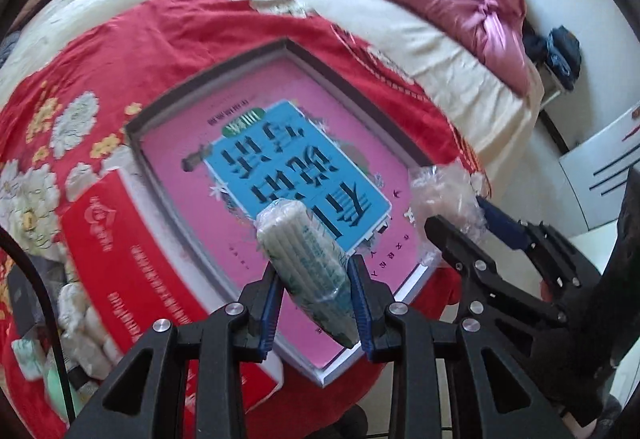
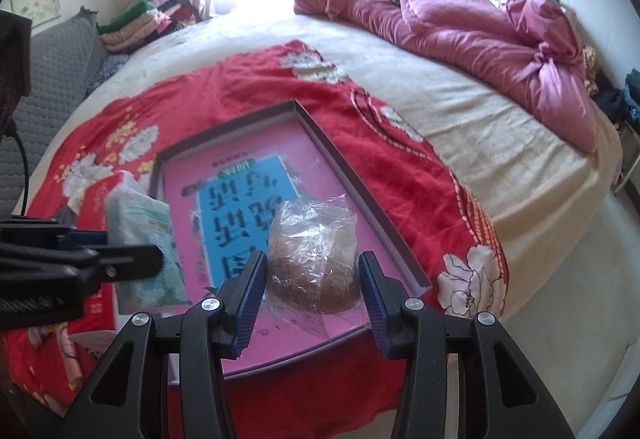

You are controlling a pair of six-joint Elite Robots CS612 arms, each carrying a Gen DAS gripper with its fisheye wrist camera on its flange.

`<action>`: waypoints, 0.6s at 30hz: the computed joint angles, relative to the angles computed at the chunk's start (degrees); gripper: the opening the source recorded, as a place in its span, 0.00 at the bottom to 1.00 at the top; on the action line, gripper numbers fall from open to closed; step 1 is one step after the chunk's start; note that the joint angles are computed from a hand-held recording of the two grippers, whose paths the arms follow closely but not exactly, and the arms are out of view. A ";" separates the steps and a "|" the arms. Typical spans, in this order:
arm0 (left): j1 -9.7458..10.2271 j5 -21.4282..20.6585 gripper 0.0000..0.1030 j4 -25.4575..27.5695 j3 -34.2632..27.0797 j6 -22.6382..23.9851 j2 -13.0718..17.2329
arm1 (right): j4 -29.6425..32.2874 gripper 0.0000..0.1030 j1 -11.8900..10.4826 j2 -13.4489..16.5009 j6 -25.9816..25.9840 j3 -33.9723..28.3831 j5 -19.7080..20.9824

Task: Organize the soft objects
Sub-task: 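Carry the wipes roll with the left gripper while the right gripper carries the bag to the pink tray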

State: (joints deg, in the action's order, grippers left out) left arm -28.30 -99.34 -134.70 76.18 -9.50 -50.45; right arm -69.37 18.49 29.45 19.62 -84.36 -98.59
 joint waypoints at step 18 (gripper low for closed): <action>-0.65 1.20 0.32 5.92 -2.12 0.93 2.25 | 1.93 0.48 -0.91 1.01 -2.08 1.71 1.10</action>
State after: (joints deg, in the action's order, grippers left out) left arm -28.95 -98.14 -128.78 74.06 -8.57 -48.20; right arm -67.44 17.58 30.47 17.54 -82.65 -97.49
